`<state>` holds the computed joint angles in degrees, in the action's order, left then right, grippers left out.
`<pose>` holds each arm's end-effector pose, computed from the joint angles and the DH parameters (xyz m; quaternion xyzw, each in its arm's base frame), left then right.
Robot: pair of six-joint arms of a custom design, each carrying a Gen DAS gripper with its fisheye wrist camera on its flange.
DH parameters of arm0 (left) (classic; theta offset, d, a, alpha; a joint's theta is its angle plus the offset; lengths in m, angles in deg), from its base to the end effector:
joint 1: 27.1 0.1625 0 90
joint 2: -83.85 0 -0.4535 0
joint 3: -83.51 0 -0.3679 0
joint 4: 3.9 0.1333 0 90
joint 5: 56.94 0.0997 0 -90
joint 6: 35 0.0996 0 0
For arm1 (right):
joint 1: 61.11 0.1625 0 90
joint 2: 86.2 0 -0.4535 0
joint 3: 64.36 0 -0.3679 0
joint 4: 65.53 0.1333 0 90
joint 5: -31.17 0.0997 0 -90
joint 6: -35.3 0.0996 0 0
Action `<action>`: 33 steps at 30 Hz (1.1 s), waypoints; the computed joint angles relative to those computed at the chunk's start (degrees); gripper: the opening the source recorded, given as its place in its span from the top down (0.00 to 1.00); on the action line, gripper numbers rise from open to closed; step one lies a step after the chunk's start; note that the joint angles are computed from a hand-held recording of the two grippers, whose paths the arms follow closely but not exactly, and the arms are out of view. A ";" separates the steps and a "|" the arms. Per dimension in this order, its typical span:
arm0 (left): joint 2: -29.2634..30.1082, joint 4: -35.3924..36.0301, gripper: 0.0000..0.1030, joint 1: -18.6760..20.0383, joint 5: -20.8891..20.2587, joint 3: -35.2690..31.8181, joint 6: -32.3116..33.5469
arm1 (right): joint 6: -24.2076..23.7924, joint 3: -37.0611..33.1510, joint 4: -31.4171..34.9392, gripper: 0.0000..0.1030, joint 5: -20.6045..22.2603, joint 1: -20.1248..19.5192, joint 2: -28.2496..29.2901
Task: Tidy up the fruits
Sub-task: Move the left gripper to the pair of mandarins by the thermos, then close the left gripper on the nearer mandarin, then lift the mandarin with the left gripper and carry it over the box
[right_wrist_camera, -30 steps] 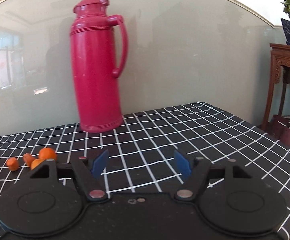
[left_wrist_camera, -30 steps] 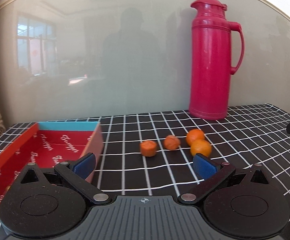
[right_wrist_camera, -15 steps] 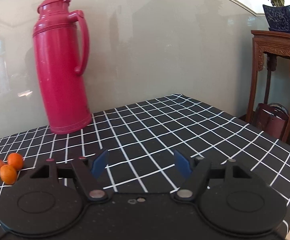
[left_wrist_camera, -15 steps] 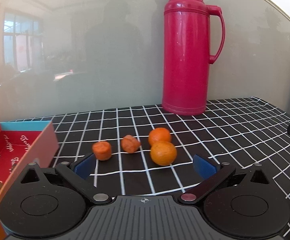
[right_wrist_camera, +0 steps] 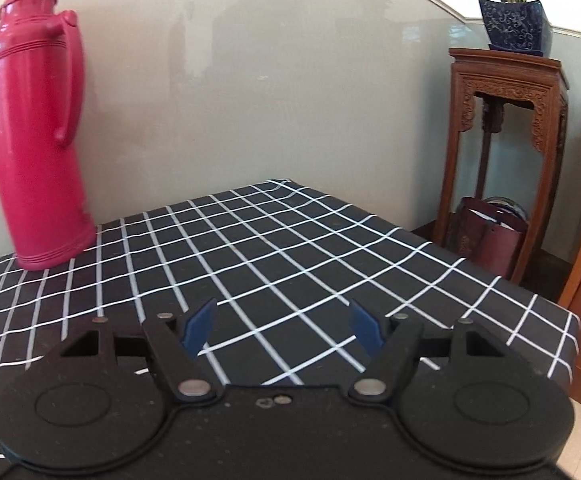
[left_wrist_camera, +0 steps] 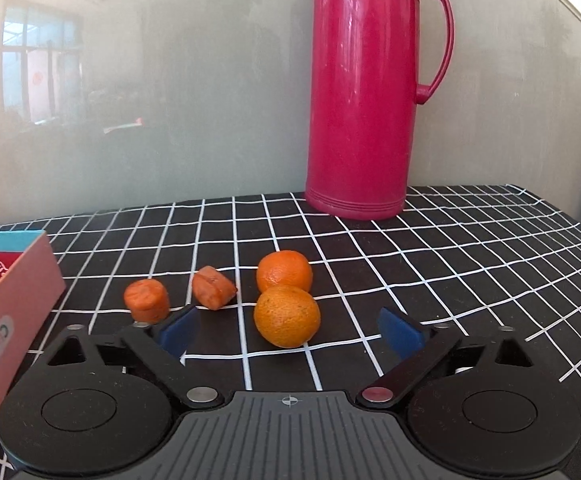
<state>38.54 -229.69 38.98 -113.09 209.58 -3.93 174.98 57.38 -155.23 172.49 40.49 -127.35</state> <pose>-0.0314 -0.5363 0.1561 0.2724 0.8147 -0.4250 0.2852 0.1507 -0.4579 0.0094 -0.0403 -0.6700 0.5949 0.4423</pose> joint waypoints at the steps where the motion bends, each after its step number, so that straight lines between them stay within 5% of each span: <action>1: 0.39 0.26 0.12 -0.03 0.31 -0.42 -0.10 | 0.27 0.12 0.02 0.29 -0.02 -0.20 -0.21; 9: 1.13 3.61 0.15 0.36 1.39 -2.77 -1.54 | -0.02 0.15 0.35 0.24 -1.12 -0.35 -0.28; 11: 1.13 5.14 0.39 0.39 2.17 -3.38 -1.80 | 0.18 -0.19 1.06 0.24 -1.16 -0.34 -0.13; 12: 1.06 6.65 0.62 0.42 2.87 -3.82 -2.46 | 0.32 -0.32 1.37 0.24 -1.13 -0.35 -0.09; 33: -7.31 1.30 0.62 0.31 1.09 5.58 0.46 | 3.15 -5.88 11.12 0.24 -2.20 3.03 3.07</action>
<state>31.23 -228.39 39.28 -112.00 215.17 -3.47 178.13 51.50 -144.11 170.30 43.52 -124.28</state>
